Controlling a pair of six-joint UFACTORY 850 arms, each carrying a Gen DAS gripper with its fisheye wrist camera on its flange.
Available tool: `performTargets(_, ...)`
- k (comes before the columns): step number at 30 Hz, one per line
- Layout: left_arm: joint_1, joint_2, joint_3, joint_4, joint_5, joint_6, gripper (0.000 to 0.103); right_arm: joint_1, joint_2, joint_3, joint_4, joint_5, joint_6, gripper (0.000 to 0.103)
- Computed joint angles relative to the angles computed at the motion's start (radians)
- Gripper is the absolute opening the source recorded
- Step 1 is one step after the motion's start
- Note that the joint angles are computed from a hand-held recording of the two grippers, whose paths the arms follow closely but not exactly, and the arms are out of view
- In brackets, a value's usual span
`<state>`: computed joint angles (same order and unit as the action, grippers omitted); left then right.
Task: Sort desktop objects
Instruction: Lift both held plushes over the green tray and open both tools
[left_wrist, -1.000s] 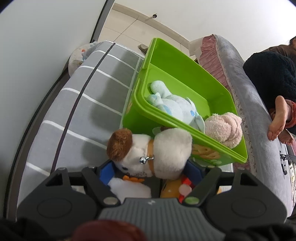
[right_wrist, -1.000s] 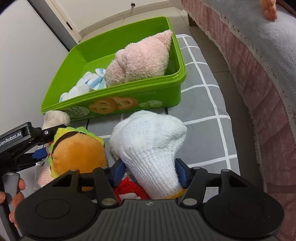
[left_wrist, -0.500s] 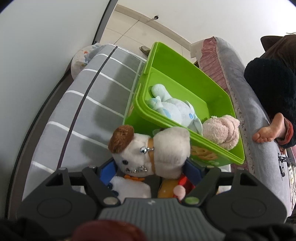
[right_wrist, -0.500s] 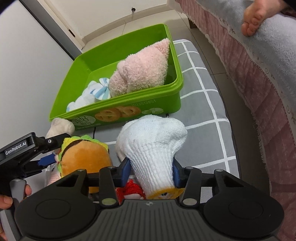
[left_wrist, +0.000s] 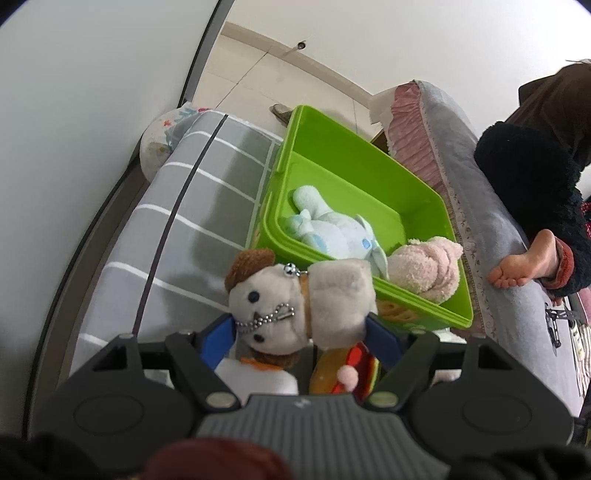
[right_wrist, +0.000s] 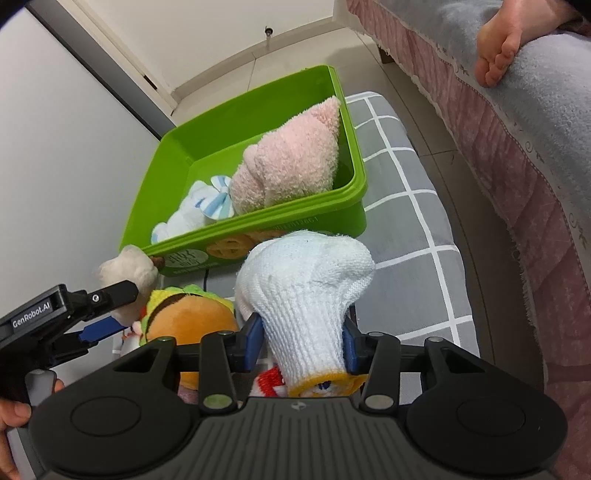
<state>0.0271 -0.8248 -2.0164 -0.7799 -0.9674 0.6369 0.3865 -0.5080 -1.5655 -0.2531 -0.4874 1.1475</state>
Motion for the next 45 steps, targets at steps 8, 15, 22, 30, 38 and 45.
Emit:
performTargets(8,0.004,0.02,0.01,-0.014,-0.017,0.033,0.076,0.001,0.028,0.024,-0.015,0.047,0.033,0.043)
performTargets(15,0.011,0.043,0.018,-0.041,-0.043,0.073,0.076,0.001,0.065,0.055,-0.038,0.105,0.073,0.042)
performTargets(22,0.023,0.064,0.027,-0.086,-0.051,0.108,0.076,0.003,0.097,0.079,-0.101,0.143,0.14,0.042)
performTargets(30,0.025,0.051,-0.001,-0.104,-0.05,0.093,0.076,-0.012,0.104,0.085,-0.1,0.186,0.177,0.042)
performTargets(38,0.014,-0.001,-0.075,-0.108,-0.058,0.052,0.076,-0.029,0.091,0.065,-0.173,0.242,0.286,0.042)
performTargets(45,-0.004,-0.079,-0.202,-0.05,-0.077,-0.025,0.076,-0.036,0.046,-0.003,-0.112,0.212,0.218,0.042)
